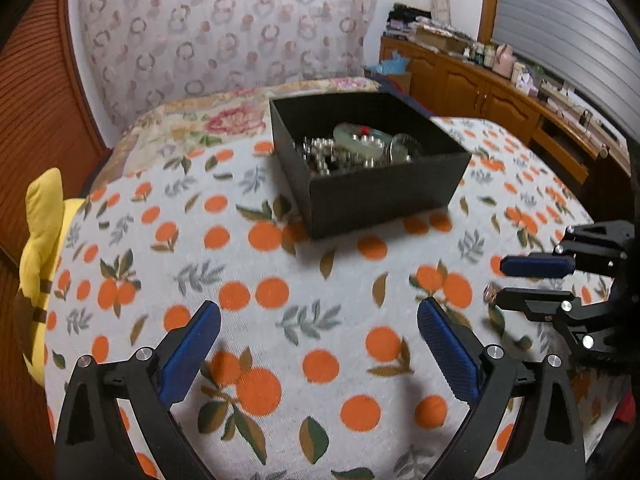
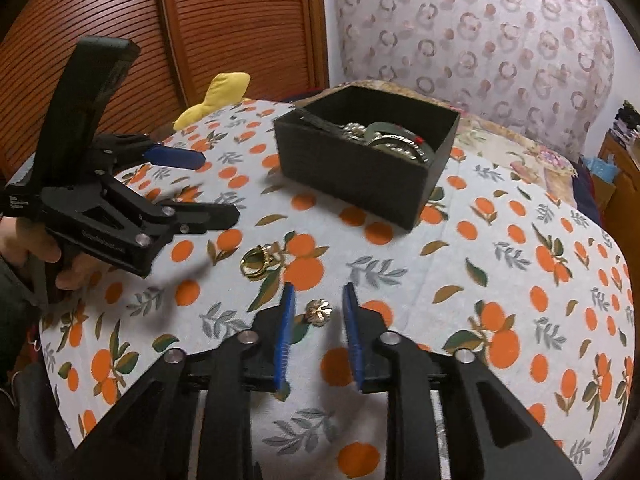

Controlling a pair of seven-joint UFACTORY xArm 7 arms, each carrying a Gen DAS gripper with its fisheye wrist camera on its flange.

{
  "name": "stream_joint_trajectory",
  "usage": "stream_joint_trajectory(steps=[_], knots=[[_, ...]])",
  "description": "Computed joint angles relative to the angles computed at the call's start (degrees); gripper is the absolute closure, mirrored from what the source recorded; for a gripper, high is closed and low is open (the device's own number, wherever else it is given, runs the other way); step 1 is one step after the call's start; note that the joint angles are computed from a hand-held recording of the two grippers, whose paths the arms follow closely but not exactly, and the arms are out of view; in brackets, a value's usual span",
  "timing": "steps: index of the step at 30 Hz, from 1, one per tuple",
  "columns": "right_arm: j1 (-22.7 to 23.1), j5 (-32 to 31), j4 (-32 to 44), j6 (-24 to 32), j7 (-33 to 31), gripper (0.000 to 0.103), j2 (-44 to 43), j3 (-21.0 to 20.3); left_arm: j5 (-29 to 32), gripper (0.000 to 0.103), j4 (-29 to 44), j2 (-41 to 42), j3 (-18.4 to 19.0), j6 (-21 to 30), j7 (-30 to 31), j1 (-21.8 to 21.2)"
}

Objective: Organize jewelry
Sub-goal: 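Grasp the gold ring with the left tool while the right tool grasps the flower earring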

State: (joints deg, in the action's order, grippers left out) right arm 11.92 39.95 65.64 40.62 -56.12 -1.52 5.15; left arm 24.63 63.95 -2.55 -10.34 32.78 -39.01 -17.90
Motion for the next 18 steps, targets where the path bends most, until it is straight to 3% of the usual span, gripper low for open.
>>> stream_joint_trajectory(steps=[12,15,18], knots=[[0.5,-3.3,-0.3,0.0,-0.2,0.071,0.4,0.6,-0.6,0.008,-0.4,1.0,-0.2,1.8,1.9,-0.9],[0.6,-4.4,-0.8,-1.2,0.1,0.086,0.2,0.6,0.2,0.008,-0.7,0.9,-0.1,1.1,1.4,-1.0],[0.4,-3.9,-0.4,-0.2,-0.1,0.086,0.3,0.3,0.8,0.007,-0.8,0.9,-0.1,0.9,0.7,-1.1]])
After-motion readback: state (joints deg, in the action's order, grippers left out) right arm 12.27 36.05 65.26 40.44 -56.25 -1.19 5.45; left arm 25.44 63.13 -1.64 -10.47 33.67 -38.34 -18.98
